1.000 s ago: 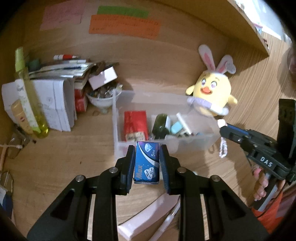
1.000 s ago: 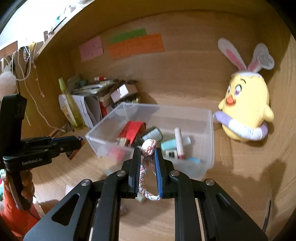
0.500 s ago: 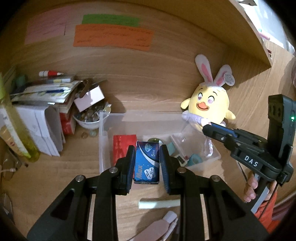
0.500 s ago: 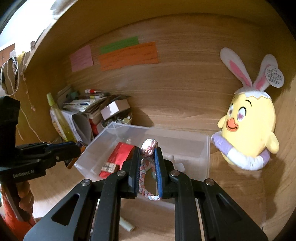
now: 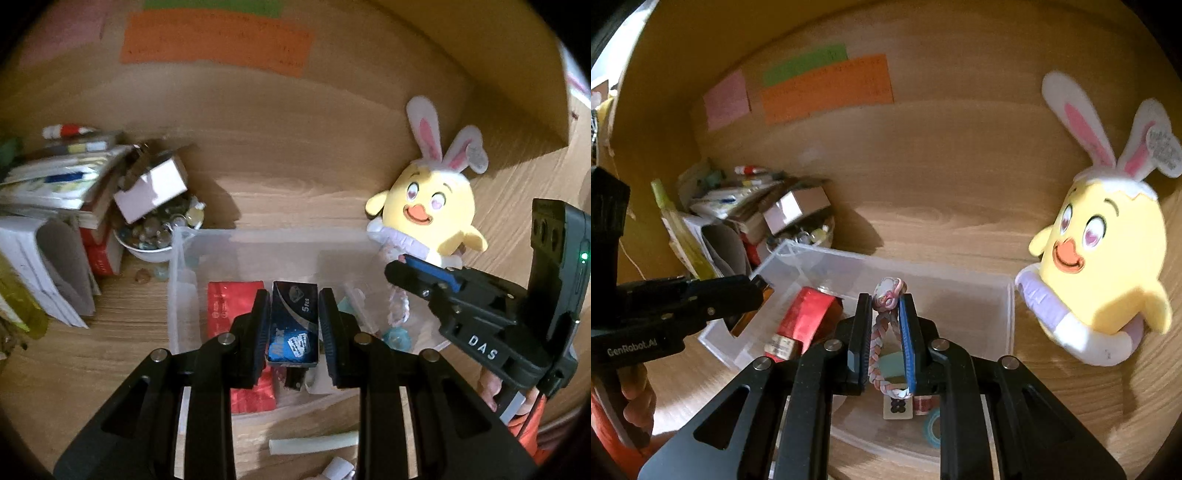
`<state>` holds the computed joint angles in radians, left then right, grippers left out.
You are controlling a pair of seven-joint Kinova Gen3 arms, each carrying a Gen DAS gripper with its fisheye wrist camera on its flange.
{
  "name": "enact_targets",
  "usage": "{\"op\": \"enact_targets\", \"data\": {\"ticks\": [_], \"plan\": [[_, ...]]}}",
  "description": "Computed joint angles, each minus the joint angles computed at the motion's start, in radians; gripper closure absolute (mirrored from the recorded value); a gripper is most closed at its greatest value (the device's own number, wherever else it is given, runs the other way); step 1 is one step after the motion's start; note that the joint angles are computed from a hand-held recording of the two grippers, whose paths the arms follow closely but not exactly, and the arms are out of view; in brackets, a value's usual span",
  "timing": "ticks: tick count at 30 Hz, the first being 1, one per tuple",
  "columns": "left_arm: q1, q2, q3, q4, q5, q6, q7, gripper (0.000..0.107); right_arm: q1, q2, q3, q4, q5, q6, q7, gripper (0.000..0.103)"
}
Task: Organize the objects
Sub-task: 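Lower staple box into box with left gripper while right gripper drops bracelet in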
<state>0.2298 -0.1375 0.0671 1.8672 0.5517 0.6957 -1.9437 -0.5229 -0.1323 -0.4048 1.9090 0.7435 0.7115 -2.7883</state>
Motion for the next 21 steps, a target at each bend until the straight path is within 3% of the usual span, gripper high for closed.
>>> {"op": "enact_targets", "data": {"ticks": [8,21], "plan": [[0.005,0.078,0.048,-0.024,-0.092,-0.019,0.086,0.081,-0.012,0.067,0.057,-0.003,-0.068,-0.025,0.076,0.090],[0.007,0.114,0.070,-0.043,-0.165,-0.001,0.141,0.081,-0.115,0.145,0.093,-0.050,-0.009,0.098,0.071,0.090]]}}
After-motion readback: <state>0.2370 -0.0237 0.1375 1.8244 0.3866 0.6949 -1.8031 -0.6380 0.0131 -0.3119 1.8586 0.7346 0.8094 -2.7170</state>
